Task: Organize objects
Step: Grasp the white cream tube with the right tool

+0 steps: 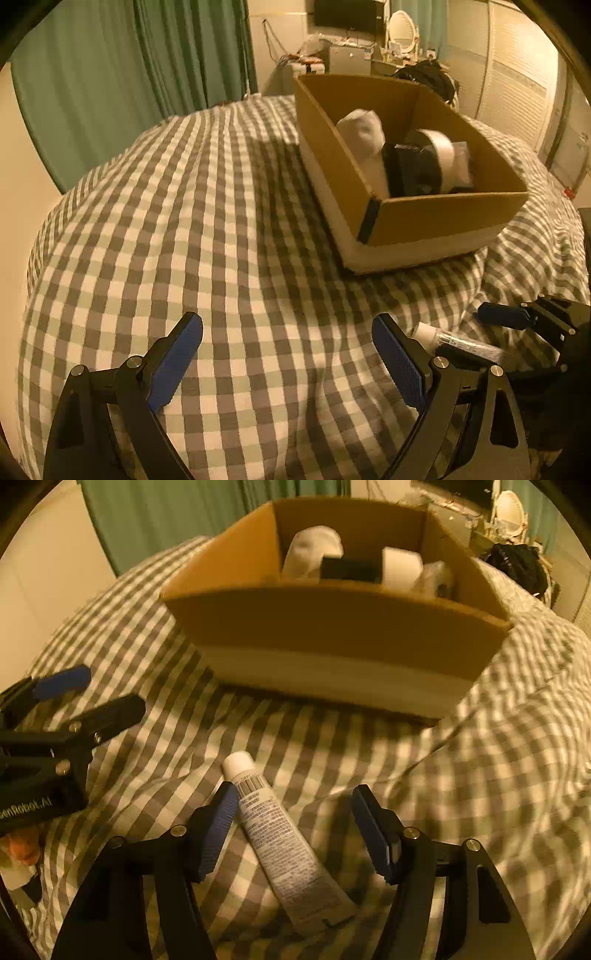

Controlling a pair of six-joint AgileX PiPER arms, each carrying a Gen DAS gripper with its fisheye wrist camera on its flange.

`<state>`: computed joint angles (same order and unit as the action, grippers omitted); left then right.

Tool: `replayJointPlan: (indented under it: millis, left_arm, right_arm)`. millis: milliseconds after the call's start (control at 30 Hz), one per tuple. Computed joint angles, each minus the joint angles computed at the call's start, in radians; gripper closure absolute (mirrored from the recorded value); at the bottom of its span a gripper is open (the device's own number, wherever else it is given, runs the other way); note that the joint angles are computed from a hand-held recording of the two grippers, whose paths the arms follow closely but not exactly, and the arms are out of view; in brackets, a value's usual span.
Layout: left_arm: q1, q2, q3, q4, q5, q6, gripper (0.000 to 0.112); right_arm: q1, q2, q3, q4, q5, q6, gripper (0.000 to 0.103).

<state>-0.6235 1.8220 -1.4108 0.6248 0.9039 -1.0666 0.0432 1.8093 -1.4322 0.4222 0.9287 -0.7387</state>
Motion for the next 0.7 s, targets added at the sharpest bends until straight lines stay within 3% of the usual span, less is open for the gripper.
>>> replayJointPlan:
  millis: [267,433,700]
  left_arm:
    - [-0.002,0.011,0.004,0.0,0.013,0.004,0.017]
    - [-0.016,0.023,-0.001,0.019,0.031,-0.006,0.017]
    - [-0.046,0.045,-0.041,0.009,0.068,0.02,0.017]
  right_arm:
    - [0.007,-0.026,0.057,-0.005,-0.011,-0.05,0.077]
    - [0.017,-0.127,0.186,-0.022,-0.083,-0.066,0.084]
    - [-0.031,-0.302,0.322,0.044,-0.095,-0.117,0.084]
